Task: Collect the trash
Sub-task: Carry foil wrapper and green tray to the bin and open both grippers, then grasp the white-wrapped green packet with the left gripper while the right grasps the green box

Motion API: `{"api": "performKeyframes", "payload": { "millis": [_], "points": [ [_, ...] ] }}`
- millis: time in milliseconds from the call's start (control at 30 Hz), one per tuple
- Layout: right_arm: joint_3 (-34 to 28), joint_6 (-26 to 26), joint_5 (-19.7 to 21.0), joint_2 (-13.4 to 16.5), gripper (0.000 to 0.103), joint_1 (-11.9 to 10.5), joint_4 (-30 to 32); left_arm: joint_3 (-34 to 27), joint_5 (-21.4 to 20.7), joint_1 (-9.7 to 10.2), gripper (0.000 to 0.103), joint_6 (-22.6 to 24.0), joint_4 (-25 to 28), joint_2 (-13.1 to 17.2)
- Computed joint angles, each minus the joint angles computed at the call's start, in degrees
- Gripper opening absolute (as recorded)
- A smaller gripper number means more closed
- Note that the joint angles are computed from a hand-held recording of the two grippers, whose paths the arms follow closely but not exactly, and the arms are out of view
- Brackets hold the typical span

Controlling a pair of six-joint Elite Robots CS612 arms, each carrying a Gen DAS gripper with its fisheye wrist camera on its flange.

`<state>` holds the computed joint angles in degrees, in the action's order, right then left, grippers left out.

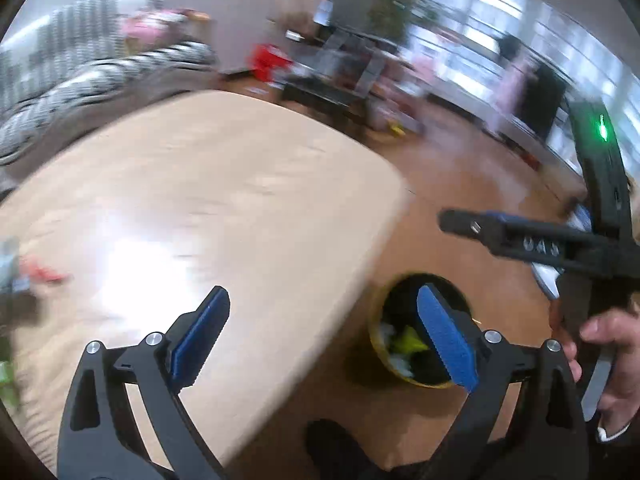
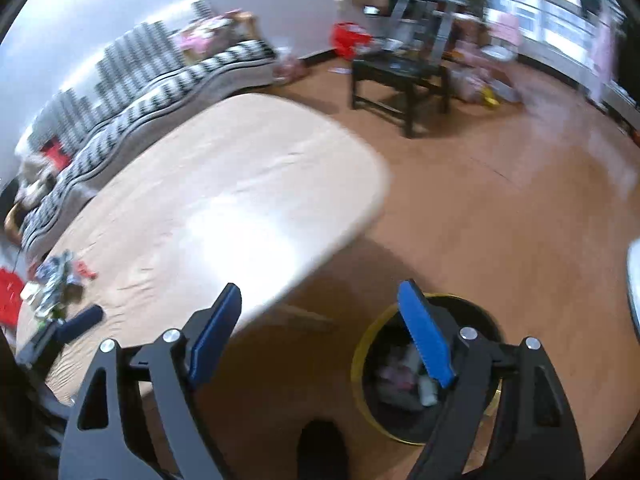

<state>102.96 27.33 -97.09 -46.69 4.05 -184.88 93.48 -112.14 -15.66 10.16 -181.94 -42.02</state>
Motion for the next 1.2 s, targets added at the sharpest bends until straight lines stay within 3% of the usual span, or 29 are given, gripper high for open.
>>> {"api": "performKeyframes", "payload": {
  "millis": [300, 600, 867, 1200],
  "points": [
    [-14.47, -8.64, 6.47, 5.42, 0.078, 6.76, 7.31, 0.96, 9.84, 8.89, 0.092, -3.32, -4.05, -1.1],
    [-28.59, -18.42, 11.77, 11.66, 0.078, 13.28, 15.95, 0.27, 15.4, 16.96, 0.092, -8.78, -2.99, -0.39],
    [-37.99, -26.45, 14.85, 16.79, 0.078, 16.73, 22.86, -2.37, 17.1, 20.3, 0.092, -11.24, -1.31, 1.4],
    [-45.24, -33.25, 16.18, 21.28, 0.078, 18.39, 28.14, -9.55, 18.05, 21.3, 0.093, -14.39, 2.43, 5.23]
  ]
}}
